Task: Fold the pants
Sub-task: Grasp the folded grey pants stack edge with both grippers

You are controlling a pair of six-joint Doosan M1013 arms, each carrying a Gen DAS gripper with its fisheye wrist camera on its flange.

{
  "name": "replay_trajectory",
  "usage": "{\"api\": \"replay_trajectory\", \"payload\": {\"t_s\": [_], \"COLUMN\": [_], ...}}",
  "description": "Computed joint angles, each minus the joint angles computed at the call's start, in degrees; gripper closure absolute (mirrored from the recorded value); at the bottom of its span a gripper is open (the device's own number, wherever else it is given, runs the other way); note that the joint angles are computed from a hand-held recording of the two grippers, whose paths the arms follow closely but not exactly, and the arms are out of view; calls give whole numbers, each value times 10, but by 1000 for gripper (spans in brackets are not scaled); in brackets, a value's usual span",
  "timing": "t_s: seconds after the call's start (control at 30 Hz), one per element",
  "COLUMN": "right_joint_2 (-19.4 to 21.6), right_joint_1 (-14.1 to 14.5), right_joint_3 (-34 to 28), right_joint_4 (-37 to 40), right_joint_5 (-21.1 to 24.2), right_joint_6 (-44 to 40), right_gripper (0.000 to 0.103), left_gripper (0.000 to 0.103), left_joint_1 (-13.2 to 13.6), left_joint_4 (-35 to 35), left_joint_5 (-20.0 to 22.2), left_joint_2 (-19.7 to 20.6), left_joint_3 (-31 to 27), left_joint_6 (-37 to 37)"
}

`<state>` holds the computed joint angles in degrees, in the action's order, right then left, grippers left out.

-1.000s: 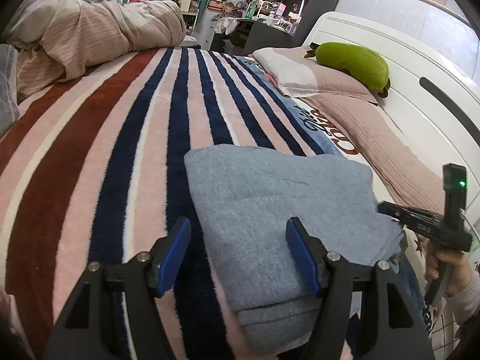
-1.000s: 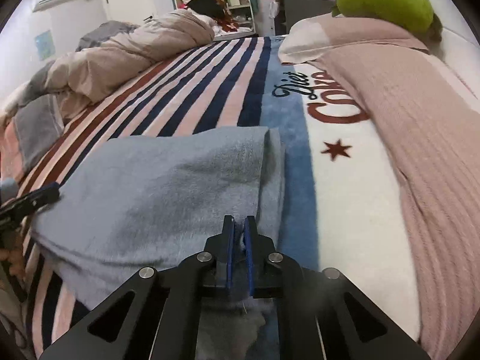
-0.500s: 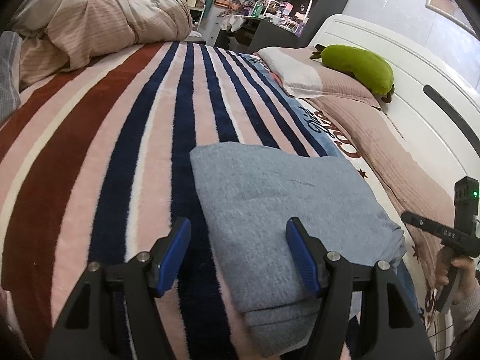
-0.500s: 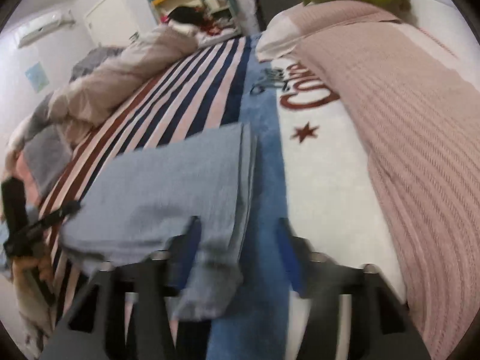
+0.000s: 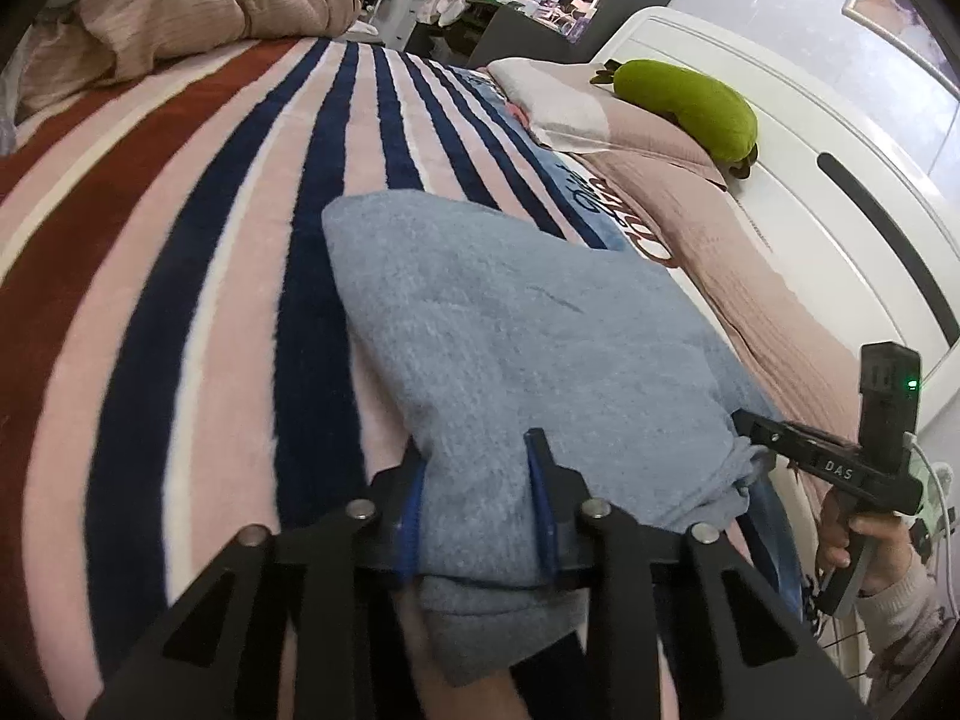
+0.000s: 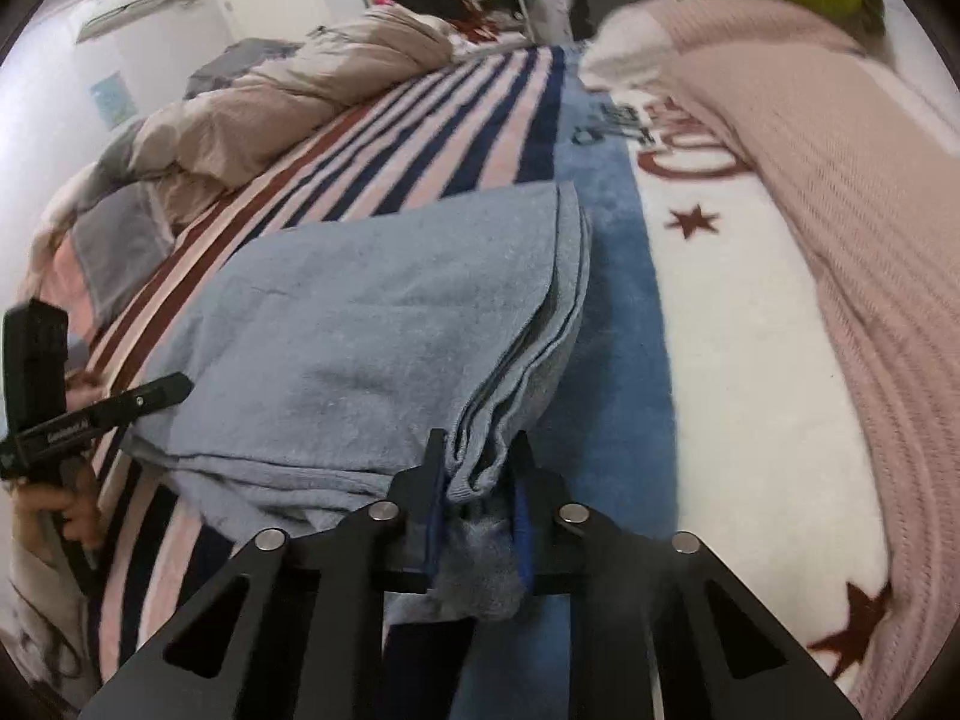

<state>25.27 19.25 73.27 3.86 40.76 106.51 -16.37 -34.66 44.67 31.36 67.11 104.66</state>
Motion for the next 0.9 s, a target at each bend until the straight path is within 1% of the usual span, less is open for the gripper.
{"api": "replay_trajectory", "payload": {"t_s": [0.07, 0.13, 0.2, 0.3, 0.43, 0.5, 0.53, 0.6, 0.63, 0.67, 0.7, 0.77, 0.83, 0.9], "right_joint_2": [-9, -22, -35, -57, -77, -81, -84, -88, -89, -89, -89, -84, -77, -72], "right_joint_1": [0, -2, 0, 5, 7, 10, 13, 15, 15, 14, 12, 8, 0, -4], "right_joint_3": [10, 26, 42, 75, 107, 111, 115, 119, 121, 122, 122, 117, 111, 105], "right_joint_4": [19, 60, 98, 142, 173, 165, 150, 132, 131, 136, 134, 126, 151, 160], "right_joint_5": [-8, -17, -14, -15, -24, -21, -30, -41, -42, -42, -45, -38, -31, -32], "right_joint_6": [-11, -32, -61, -98, -120, -123, -115, -97, -94, -98, -92, -72, -71, -68], "right_gripper": [92, 92, 92, 92, 92, 90, 86, 81, 74, 66, 64, 55, 53, 53], "left_gripper": [78, 78, 78, 78, 77, 72, 71, 64, 60, 53, 47, 43, 41, 41], "left_joint_1": [1, 1, 1, 2, 0, -4, -5, -6, -6, -7, -6, -1, 1, 2], "left_joint_4": [2, 7, 20, 20, 23, 48, 56, 71, 77, 86, 89, 81, 100, 115], "left_joint_5": [-9, -10, -9, -2, 7, 12, 13, 16, 17, 14, 10, 10, 12, 17], "left_joint_2": [-14, -30, -47, -71, -94, -96, -95, -93, -92, -93, -91, -86, -79, -71], "left_joint_3": [17, 34, 56, 89, 118, 117, 115, 110, 109, 108, 104, 96, 84, 71], "left_joint_6": [-2, -1, -8, -8, 2, -7, -10, -19, -22, -25, -24, -21, -45, -57]}}
